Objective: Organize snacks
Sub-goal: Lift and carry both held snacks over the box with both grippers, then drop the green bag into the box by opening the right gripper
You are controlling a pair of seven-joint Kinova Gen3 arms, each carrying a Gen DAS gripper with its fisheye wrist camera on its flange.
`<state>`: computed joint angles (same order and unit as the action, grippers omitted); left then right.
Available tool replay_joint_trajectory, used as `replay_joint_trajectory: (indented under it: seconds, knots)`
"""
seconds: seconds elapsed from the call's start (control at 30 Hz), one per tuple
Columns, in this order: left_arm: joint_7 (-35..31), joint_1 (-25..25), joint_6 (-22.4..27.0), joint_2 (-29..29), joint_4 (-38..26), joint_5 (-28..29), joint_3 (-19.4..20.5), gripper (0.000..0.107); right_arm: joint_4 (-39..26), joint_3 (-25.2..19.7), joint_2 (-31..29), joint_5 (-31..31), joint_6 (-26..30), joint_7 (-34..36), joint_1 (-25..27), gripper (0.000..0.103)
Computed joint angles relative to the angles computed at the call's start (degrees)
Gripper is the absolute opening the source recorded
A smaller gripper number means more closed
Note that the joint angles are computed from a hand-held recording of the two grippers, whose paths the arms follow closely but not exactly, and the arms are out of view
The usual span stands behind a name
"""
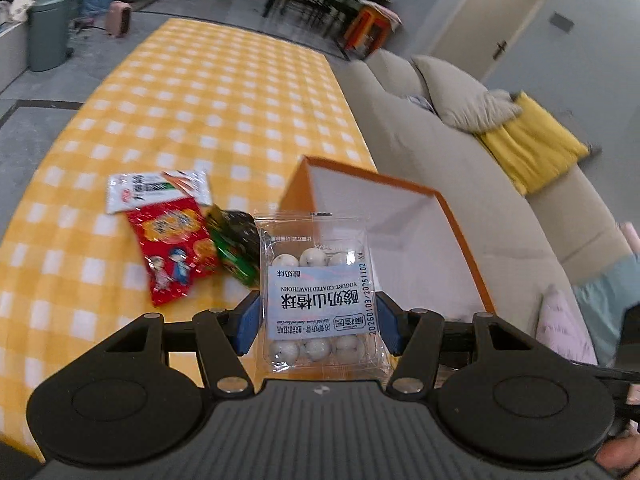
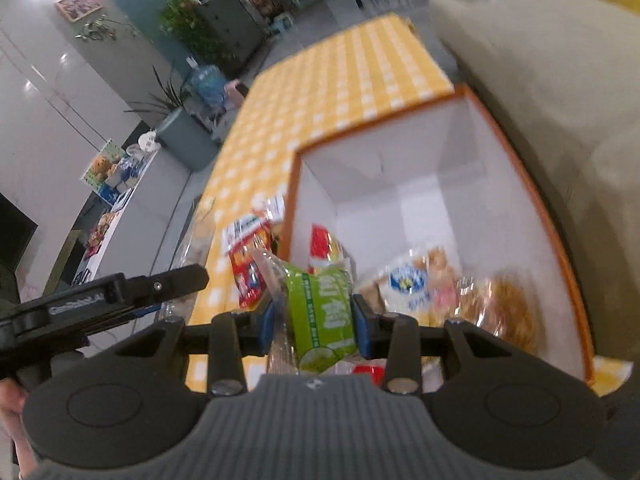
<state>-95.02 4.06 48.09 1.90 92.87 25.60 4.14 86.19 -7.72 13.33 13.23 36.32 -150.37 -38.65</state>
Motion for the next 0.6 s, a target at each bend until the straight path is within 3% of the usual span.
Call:
replay_joint_trajectory:
  seconds: [0.23,0.47,0.53,0.6]
  knots:
    - [3.84,1.82,-0.48,0.82,-0.65,-5.01,0.95,0.067,0.24,-2.08,3.43,-9.55,-2.47,6.60,4.51,0.037]
    - [4.41,1.66,0.58,1.48,-1.33,-6.11,0.80,0.067,-4.81,0.63,7.15,-8.62,3.02,5.74,1.62,0.038]
    - [5.11,1.70,0.93,1.73,-1.54,-6.67,0.81,0.067,-7.40,2.19,8.44,-6.12,6.64,5.30,-0.70,0.049]
    - [4.53,1.30,1.49,1.78,-1.61,-5.84,0.69,0.067,-8.11,0.16,8.99,-7.35,7.34,7.63,1.09,0.062]
